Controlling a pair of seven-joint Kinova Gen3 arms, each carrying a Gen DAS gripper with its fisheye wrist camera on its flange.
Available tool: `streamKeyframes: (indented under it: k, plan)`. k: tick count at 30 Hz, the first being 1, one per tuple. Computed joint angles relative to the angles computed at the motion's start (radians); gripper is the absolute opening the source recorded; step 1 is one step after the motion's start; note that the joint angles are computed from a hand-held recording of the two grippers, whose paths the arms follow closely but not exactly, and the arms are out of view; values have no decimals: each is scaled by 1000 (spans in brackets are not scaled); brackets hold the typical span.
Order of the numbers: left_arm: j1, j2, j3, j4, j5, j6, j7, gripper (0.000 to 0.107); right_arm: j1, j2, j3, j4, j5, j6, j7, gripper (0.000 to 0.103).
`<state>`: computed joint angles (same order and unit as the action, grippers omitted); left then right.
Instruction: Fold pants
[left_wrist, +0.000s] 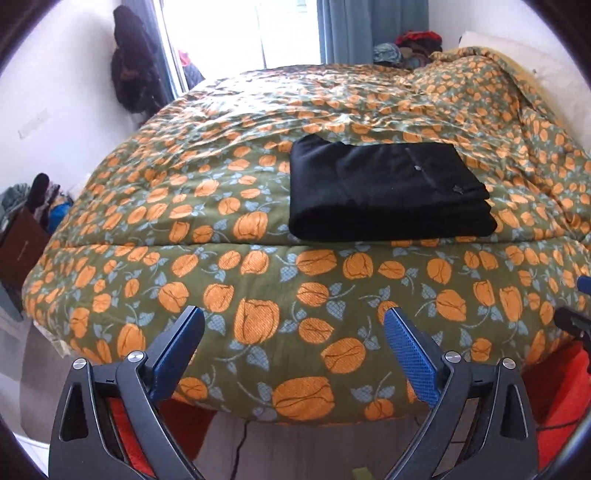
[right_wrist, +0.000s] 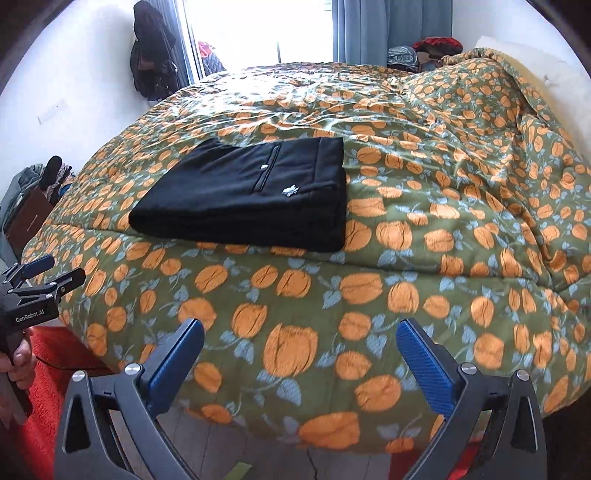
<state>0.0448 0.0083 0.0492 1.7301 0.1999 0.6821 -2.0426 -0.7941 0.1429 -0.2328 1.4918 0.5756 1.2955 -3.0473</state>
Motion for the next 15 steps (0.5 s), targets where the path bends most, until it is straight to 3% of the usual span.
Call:
streamKeyframes:
  k: [2,7,15]
  plan:
    - [-4,-42,-10,25,35,-6,-71,98,-34,14,-22,-29,-5,22,-11,103]
    - [-18,-80,-59,17,158,75,-170,98,-140,62,-24,-124,48,155,-10,103]
    - [-23,-101,-59,30,202,107,-181,98,-187,63,-7,-150,84,221,-19,103]
